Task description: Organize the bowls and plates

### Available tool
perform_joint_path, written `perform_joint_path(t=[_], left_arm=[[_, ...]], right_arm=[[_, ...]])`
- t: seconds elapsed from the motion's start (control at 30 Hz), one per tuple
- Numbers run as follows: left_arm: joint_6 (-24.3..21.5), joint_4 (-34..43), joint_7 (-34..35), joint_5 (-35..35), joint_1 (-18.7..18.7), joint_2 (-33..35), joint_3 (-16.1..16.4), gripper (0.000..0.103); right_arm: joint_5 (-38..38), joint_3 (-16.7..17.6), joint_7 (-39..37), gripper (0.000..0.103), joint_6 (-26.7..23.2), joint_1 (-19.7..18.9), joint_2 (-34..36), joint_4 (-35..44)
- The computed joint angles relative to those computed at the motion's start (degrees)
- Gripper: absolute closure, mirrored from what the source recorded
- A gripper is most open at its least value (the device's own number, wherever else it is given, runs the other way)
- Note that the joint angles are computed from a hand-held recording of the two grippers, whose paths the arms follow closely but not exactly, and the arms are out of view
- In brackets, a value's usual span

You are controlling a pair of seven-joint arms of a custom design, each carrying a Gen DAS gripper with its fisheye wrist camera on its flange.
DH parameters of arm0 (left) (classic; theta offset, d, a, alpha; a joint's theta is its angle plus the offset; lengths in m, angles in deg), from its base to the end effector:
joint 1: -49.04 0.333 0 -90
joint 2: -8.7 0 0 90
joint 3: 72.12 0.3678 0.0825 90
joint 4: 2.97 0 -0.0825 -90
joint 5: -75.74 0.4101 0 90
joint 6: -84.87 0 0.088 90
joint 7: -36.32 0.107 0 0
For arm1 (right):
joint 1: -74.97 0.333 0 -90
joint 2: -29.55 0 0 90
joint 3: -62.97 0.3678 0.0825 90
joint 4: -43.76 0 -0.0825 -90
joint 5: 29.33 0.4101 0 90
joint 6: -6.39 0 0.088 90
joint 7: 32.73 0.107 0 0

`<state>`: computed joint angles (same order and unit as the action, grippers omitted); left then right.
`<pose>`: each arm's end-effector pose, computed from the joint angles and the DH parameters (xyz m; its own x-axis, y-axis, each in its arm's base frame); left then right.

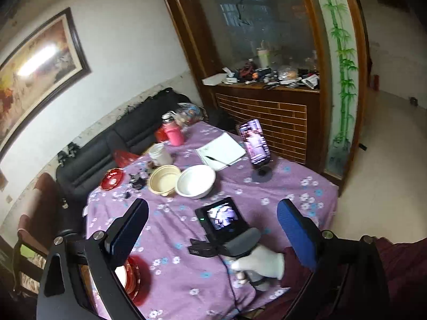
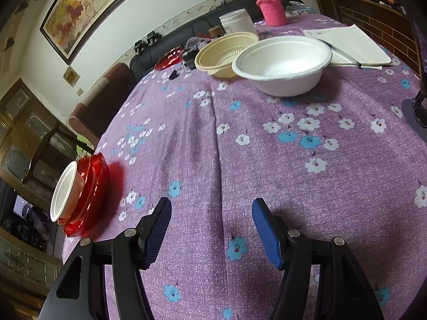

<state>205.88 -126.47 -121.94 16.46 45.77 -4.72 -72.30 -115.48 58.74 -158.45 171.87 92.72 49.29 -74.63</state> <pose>0.5195 -0.0714 0.5795 -0.9526 -0.1650 -0.2555 0.0958 0.6345 -0.7670 0.5922 0.2045 0.3091 -0.5839 -0.6791 -0.4448 -0.4437 0.7258 -0.5257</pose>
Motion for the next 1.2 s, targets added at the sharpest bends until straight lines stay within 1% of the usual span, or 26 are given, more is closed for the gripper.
perform_joint_path(t=[0.03, 0.1, 0.13, 0.2, 0.27, 0.3, 0.33, 0.37, 0.43, 0.5, 0.57, 0.63, 0.7, 0.77, 0.83, 0.93, 1.03, 1.13, 1.2], left_arm=[[-0.3, 0.8, -1.6, 0.6, 0.2, 0.8, 0.0, 0.006], [0.4, 2.3, -5.7, 2.0, 0.6, 2.4, -0.7, 0.006], [1.1, 2.3, -5.3, 0.9, 0.6, 2.7, -0.7, 0.006], [3.5, 1.1, -1.6, -1.9, 0.5, 2.4, -0.6, 0.006], [3.4, 1.5, 0.6, -2.3, 0.8, 3.3, -0.3, 0.006], [3.9, 2.0, 1.0, -2.7, 1.0, 4.4, -0.4, 0.006], [5.1, 3.0, -0.1, -2.4, 1.2, 5.9, -0.9, 0.006], [6.1, 4.7, -3.3, -0.9, 1.4, 8.1, -1.7, 0.006], [6.5, 8.5, -11.1, 3.3, 2.1, 12.3, -2.9, 0.006], [4.3, 14.1, -19.4, 7.0, 3.0, 17.8, -4.0, 0.006], [4.0, 18.9, -27.7, 10.2, 3.8, 23.1, -5.2, 0.006], [3.5, 22.5, -33.4, 12.1, 4.5, 27.0, -6.2, 0.006], [5.8, 25.3, -40.0, 14.7, 4.2, 30.7, -7.1, 0.006], [6.8, 28.0, -45.6, 17.3, 3.9, 34.1, -7.9, 0.006], [6.6, 29.9, -49.2, 19.1, 4.0, 36.5, -8.9, 0.006], [6.9, 31.4, -52.5, 21.0, 4.5, 39.0, -10.8, 0.006], [11.0, 31.6, -55.1, 22.4, 4.5, 40.7, -12.7, 0.006], [18.1, 30.1, -54.8, 21.5, 4.8, 41.1, -15.2, 0.006], [21.5, 30.0, -54.4, 20.7, 5.1, 41.7, -16.7, 0.006]], right_arm=[[0.4, 0.0, -0.2, 0.036, 0.0, 0.0, 0.2, 0.1], [0.6, -0.1, -0.1, 0.036, 0.1, 0.1, 0.5, 0.3], [0.8, -0.1, -0.3, 0.036, 0.2, 0.1, 0.7, 0.4], [1.1, -0.3, -0.8, 0.036, 0.2, 0.3, 0.8, 0.7], [1.7, -0.3, -1.7, 0.036, -0.4, 0.6, 0.7, 0.7], [1.8, -0.5, -1.9, 0.036, -0.7, 0.8, 0.5, 0.6], [1.7, -0.6, -1.8, 0.036, -0.9, 0.9, 0.3, 0.4], [1.5, -0.7, -1.5, 0.036, -1.2, 0.9, -0.1, 0.1], [0.3, -0.9, 0.0, 0.036, -1.9, 0.9, -1.1, -1.0], [-0.8, -0.7, 1.6, 0.036, -3.0, 0.5, -2.3, -2.4], [-1.3, -0.2, 2.5, 0.036, -3.9, -0.3, -3.7, -4.2], [-0.7, 0.3, 2.5, 0.036, -5.4, -1.1, -5.5, -6.3], [-0.2, 0.7, 1.8, 0.036, -6.6, -2.0, -6.9, -7.9], [0.5, 1.0, 0.7, 0.036, -7.6, -2.9, -7.9, -8.8], [1.5, 1.1, -1.3, 0.036, -8.5, -3.8, -8.5, -9.2], [3.2, 0.9, -4.2, 0.036, -9.2, -5.2, -8.5, -8.8], [4.2, 0.3, -6.9, 0.036, -10.2, -6.2, -8.2, -7.8], [6.9, 0.0, -12.4, 0.036, -12.4, -6.8, -7.8, -6.4], [8.9, -0.4, -16.1, 0.036, -14.7, -7.1, -7.4, -5.2]])
